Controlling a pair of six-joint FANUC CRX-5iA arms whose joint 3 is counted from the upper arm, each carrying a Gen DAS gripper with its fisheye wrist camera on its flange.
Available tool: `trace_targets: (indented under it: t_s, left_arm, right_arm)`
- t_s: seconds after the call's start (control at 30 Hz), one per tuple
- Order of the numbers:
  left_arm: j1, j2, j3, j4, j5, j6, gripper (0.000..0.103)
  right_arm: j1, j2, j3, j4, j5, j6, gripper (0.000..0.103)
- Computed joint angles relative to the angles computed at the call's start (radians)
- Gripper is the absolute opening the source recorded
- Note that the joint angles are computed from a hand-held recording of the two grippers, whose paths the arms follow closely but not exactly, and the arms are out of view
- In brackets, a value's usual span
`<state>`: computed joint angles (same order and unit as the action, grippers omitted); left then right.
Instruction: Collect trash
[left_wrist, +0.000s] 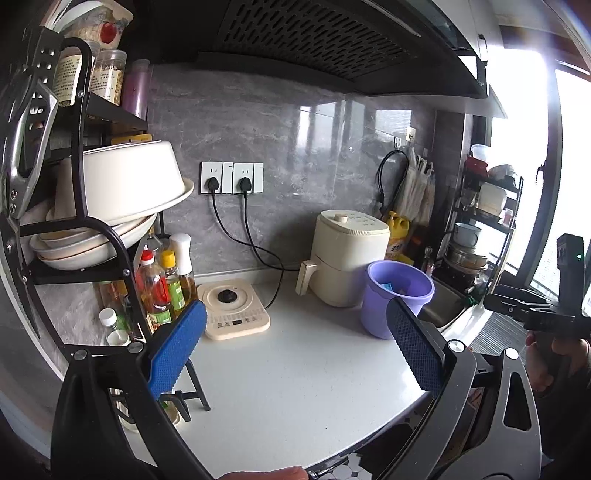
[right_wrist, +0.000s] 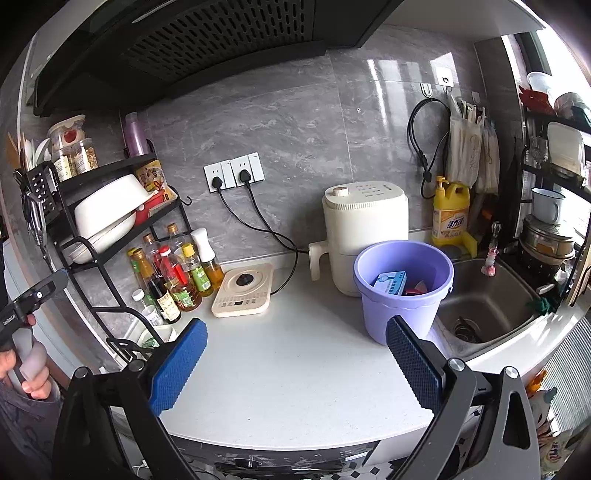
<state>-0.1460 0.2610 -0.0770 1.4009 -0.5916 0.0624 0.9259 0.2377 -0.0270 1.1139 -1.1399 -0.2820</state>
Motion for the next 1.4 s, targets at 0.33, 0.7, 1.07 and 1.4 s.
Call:
trace_targets:
  t_s: [0.33, 0.7, 1.07, 1.4]
  left_arm:
    - [0.006, 0.001, -0.001, -0.018, 0.002, 0.008, 0.097]
    - [0.007, -0.002, -0.016, 0.003, -0.009, -0.003, 0.097]
    - [0.004, -0.009, -0.026, 0.005, 0.002, 0.003, 0.097]
    - [0.009, -0.014, -0.039, -0.010, 0.002, 0.013, 0.097]
  right_arm:
    - [-0.005, 0.005, 0.001, 0.005, 0.007, -0.006, 0.095]
    - [0.015, 0.025, 0.020, -0.016, -0.037, -0.019, 0.095]
    - [0.012, 0.019, 0.015, -0.021, -0.037, -0.005, 0.095]
    - [0.007, 0.032, 0.019, -0.044, -0.020, 0.006, 0.095]
